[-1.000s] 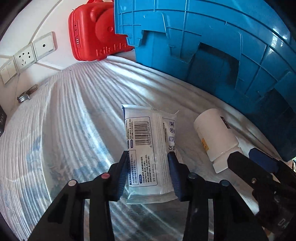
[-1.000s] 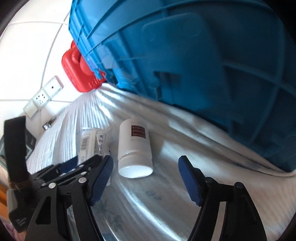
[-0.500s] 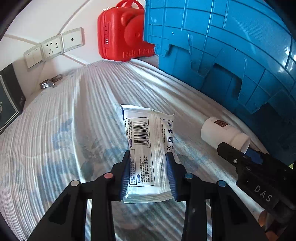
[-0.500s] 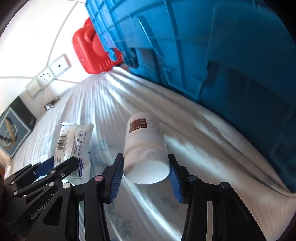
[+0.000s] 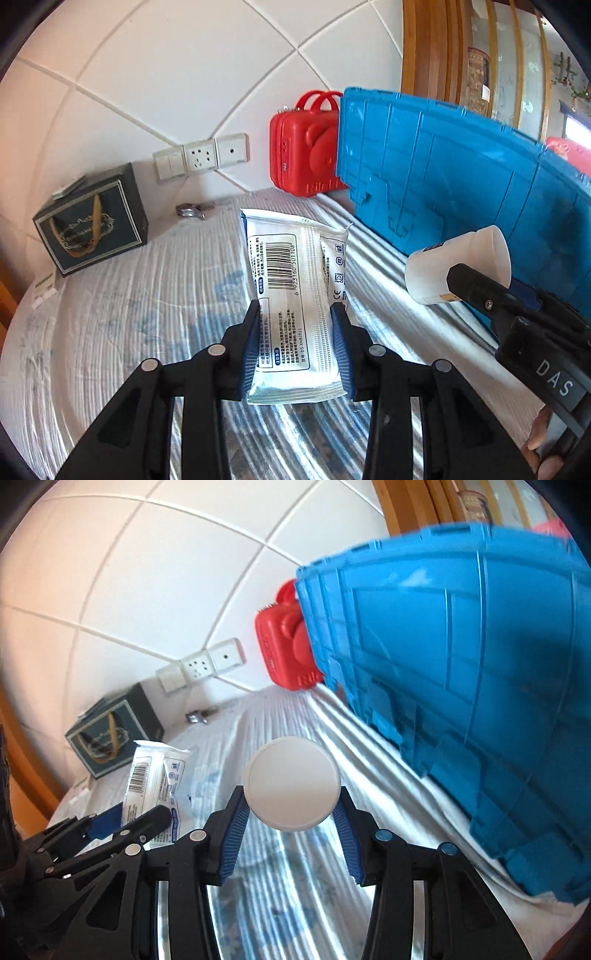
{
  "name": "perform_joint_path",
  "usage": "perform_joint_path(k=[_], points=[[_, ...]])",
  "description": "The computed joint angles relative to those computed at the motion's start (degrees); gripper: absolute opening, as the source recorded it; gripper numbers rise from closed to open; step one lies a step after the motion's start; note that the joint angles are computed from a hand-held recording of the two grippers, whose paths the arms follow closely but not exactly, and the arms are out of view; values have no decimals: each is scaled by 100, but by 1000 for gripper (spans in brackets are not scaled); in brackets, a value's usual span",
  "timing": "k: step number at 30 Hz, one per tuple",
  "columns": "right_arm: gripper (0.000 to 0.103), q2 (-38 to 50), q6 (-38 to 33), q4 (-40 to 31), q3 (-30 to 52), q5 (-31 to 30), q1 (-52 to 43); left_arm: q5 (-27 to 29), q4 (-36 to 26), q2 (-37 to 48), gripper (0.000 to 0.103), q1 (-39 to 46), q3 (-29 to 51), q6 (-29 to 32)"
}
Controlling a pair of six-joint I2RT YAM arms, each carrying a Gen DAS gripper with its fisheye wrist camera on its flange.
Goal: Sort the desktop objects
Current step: 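Carry the packet and pill bottle into the blue bin and release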
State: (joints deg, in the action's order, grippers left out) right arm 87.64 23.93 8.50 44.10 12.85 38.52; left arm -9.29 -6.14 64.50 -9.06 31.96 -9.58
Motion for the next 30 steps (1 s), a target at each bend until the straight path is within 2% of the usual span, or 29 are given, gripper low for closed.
perform_joint_path(k=[5,9,14,19,22,26,28,30], points=[[46,-1260,-500,-960,195,-130,163,-811,-1188,-1056,35,-738,422,-521],[46,-2015,-889,-1728,558,-194,64,-1394,-1678,-1109,35,-1396,944,-873],[46,-2605,-1249,-2529,1087,-655,-543,-1984,-1936,-728,35,-2214,1706,-1187],[46,-2743,-1704,-3104,1755,-1797,-1793,-2736,-2144,162,35,-3010,2814,-1412],[46,-2509,-2124,-3508,2365,-2766,-2863,-2964,-2416,1051,35,-3370,3879,-1554],[46,-1668,-3007,-3914,3508,-4096,-4405,-2961,-3168,2612,35,-3706,5899,-1892],[46,-1045,-3652,-4214,4275,-4516,-5021,-3032,-3803,3606,35,-3820,7339,-2027],[45,-210,-4318,-4747,5282,-4857,-5476,-2808,-4253,4581,35,-3802,8778,-2049]])
